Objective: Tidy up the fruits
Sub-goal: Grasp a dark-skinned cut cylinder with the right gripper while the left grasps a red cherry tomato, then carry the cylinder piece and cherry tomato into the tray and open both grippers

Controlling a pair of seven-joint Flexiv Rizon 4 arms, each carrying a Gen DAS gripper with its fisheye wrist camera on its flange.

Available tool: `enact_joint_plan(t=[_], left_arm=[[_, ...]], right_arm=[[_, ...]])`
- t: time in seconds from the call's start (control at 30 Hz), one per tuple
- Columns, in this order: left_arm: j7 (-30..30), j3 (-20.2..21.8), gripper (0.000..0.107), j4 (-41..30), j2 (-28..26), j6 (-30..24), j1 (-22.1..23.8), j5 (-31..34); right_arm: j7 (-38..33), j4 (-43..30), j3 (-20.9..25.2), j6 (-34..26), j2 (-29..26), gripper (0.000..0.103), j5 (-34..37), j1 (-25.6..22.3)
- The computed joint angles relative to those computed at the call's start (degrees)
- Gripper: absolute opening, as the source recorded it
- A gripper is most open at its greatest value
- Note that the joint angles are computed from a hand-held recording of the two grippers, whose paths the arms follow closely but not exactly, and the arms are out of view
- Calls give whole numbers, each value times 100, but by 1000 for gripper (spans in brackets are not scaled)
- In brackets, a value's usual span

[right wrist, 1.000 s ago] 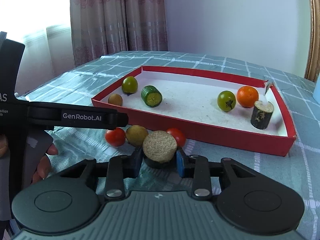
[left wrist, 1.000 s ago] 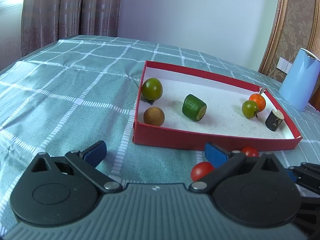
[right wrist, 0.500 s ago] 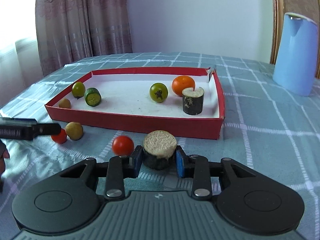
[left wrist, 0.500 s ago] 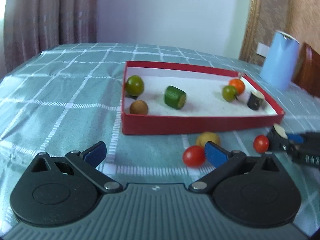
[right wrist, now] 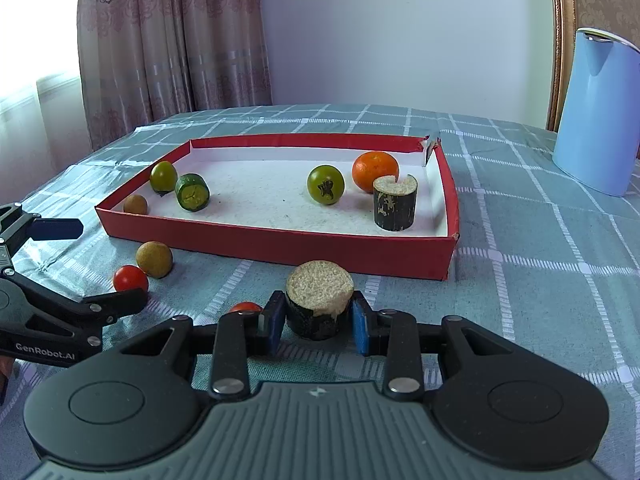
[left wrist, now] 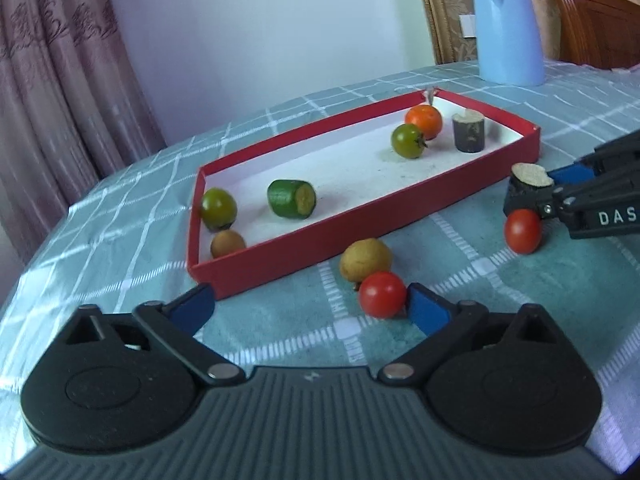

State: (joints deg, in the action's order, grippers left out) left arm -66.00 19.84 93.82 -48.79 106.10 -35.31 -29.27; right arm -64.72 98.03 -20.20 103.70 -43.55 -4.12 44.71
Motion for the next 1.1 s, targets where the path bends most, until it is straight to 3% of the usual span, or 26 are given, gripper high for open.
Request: enact_joint_plan(t=[0.13, 0.27, 0.37, 0.53, 0.67, 0.87, 1.1], left_arm=[[52, -130, 80, 3, 23, 64, 65, 91], [-7, -1053, 47, 159, 272, 153, 757, 484], [-125, -1568, 32, 236, 378, 98, 1174, 755], [-344, -1533, 22, 261, 398, 84, 1130, 819], [-524, -1192, 22, 279, 392, 59, 823, 657], [-626, -1170, 22, 324, 398, 125, 802, 662], [-729, -758, 22, 278, 339, 25, 435, 387]], right_arm=[[1, 0, 3, 4, -1, 34, 6, 1], [-2, -4, 11, 3, -1, 34, 6, -6], [-3, -5, 12, 1, -1, 34, 6, -7], [-10, -1, 17, 6, 3, 34, 4, -16], [-11, 12, -9, 36, 1, 34, 34, 7], [-3, 6, -36, 30, -3, 34, 62, 31], [-52, 54, -191, 187, -34, 33, 250, 170]])
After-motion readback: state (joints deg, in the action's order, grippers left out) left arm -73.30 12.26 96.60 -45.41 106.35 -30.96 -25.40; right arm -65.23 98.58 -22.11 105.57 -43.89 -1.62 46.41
